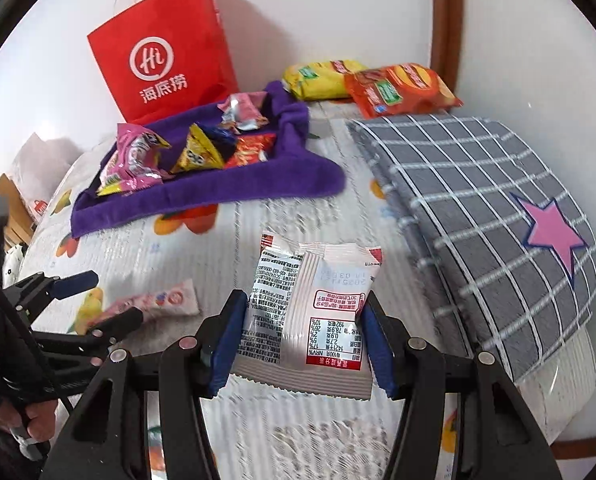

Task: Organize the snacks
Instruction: 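Grasp the red-white candy stick with the left tool while the right tool grasps the white packet, then carry the candy stick and white packet over the purple towel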

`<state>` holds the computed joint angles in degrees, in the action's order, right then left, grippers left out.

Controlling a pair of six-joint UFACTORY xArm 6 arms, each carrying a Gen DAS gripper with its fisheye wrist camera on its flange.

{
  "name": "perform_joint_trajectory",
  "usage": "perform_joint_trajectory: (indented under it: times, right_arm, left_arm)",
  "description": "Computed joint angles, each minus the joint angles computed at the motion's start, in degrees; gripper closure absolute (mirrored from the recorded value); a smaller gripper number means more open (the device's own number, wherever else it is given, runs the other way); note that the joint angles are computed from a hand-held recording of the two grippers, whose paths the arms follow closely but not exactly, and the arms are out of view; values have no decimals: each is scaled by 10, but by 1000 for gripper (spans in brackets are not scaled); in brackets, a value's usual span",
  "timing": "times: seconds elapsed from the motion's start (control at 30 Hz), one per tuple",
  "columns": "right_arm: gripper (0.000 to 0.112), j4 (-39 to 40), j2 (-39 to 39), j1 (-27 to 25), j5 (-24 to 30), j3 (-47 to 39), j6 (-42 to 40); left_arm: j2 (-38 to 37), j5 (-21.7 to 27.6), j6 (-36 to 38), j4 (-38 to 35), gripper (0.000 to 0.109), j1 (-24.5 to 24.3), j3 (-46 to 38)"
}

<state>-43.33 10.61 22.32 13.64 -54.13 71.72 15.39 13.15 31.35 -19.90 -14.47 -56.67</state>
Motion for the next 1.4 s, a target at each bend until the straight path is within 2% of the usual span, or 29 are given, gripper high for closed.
perform_joint_trajectory:
  times: [0.07,0.17,0.23,0.27,0.33,0.4,0.53,0.6,0.67,0.7,0.77,0.83,0.97,1.1,1.2,1.3,1.4]
  right_arm:
    - [56,11,4,2,-6,2,-17]
    - [56,15,10,2,-21,5,-21]
    - [56,22,14,4,-30,4,-28]
    - [56,25,16,6,-30,3,-31]
    - [56,39,20,11,-34,2,-43]
    - [56,54,25,20,-37,0,-63]
    - [56,98,38,36,-43,-7,-105]
    - [56,144,47,44,-44,-11,-147]
    - [56,225,64,55,-41,-22,-227]
    - [56,243,71,57,-37,-29,-243]
    - [56,243,84,61,-11,-48,-245]
    - [56,211,87,64,3,-59,-223]
    - [56,273,81,70,-11,-55,-271]
    - [56,270,67,70,-1,-64,-269]
    - [56,241,52,65,5,-75,-248]
    - [56,175,34,60,17,-95,-195]
    - [56,169,26,58,18,-115,-193]
  left_arm:
    - [11,7,-18,23,33,-4,-1]
    - [9,5,29,-39,41,-10,4]
    - [5,4,34,-51,60,-9,6]
    - [5,2,24,-45,65,-8,6]
    - [8,-4,14,-34,80,-6,4]
    - [9,-2,13,-38,88,-1,1]
    - [2,10,4,-42,88,18,3]
    - [1,6,-35,-3,88,29,7]
    - [-4,9,-51,12,88,39,11]
    - [-6,11,-55,15,88,44,12]
    - [-16,11,-68,28,88,54,21]
    - [-29,7,-71,30,88,63,33]
    - [-49,10,-55,11,88,77,45]
    - [-64,16,-42,-9,88,87,45]
    - [-77,18,-27,-31,88,93,41]
    - [-87,23,-16,-48,88,99,32]
    - [-96,28,-4,-62,88,105,18]
